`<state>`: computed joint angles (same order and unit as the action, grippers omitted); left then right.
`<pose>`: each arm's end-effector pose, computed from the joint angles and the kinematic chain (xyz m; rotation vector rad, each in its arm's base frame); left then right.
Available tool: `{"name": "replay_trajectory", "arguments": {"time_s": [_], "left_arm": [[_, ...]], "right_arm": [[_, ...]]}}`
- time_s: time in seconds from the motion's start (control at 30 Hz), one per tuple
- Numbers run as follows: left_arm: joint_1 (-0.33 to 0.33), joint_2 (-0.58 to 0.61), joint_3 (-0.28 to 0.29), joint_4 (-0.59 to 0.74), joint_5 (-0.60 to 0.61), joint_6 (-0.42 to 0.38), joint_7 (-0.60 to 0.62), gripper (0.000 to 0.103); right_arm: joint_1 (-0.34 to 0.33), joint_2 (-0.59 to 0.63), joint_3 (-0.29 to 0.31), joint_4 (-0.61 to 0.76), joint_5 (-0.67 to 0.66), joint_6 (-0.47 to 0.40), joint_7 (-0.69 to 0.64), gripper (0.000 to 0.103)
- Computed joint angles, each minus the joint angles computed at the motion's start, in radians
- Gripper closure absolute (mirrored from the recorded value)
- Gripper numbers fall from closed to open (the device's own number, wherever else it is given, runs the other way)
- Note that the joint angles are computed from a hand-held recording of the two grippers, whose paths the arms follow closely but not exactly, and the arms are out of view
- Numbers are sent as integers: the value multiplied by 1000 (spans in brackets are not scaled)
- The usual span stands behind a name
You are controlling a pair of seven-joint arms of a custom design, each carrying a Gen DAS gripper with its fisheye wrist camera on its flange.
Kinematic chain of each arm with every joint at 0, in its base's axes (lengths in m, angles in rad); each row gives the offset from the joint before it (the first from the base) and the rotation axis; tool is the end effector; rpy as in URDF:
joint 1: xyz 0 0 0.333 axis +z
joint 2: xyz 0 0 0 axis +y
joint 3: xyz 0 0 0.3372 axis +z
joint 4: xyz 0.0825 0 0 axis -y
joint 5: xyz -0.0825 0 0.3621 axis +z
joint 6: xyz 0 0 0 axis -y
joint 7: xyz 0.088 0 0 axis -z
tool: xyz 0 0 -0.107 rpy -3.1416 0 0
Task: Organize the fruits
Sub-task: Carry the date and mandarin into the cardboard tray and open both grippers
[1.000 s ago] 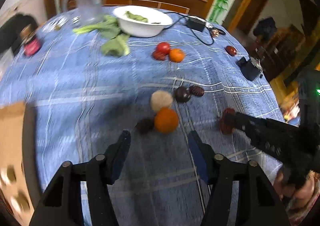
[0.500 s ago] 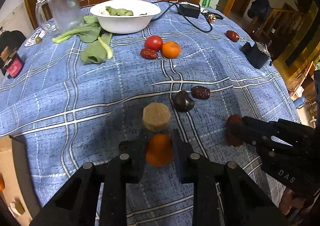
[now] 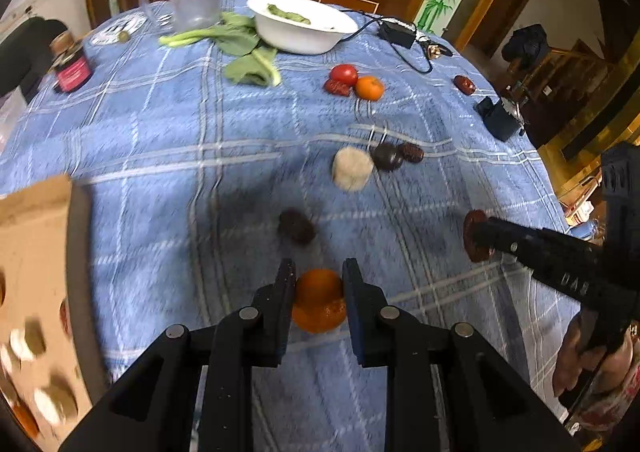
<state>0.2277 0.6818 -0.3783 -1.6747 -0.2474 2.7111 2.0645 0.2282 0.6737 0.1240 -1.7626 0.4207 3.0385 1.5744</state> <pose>0.7096 -0.0502 0.2987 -1.7319 2.3792 -0.7720 0.6726 0.1981 0.2805 -1.6866 1.8798 -0.1831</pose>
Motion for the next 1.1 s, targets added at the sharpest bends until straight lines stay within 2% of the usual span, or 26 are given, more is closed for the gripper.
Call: {"name": "replay_trajectory", "arguments": {"time_s": [0.13,0.3,0.6,0.8,0.97,1.1], "left_arm": [[17,-44,5,-74,-4,36,-4,80],[79,-81,-31,-132,-64,84,6,80],[211,-162,-76,-227,-169,141,81,80],[251,-204,2,-259,-196,151,93,80],[292,-236,45,-310,-197,154,126,80],[315,-239,80,-320,-202,130,138,80]], "right_arm": [[-39,-8,63,-18,32,9,-33,76],[-46,-3,103,-3,56,-5,-69,76],[67,30,64,107,23,-76,-61,76],[139,92,74,266,-12,-148,-69,75],[201,182,105,443,-26,-258,-94,75],[260,261,103,577,-41,-352,-101,75]]}}
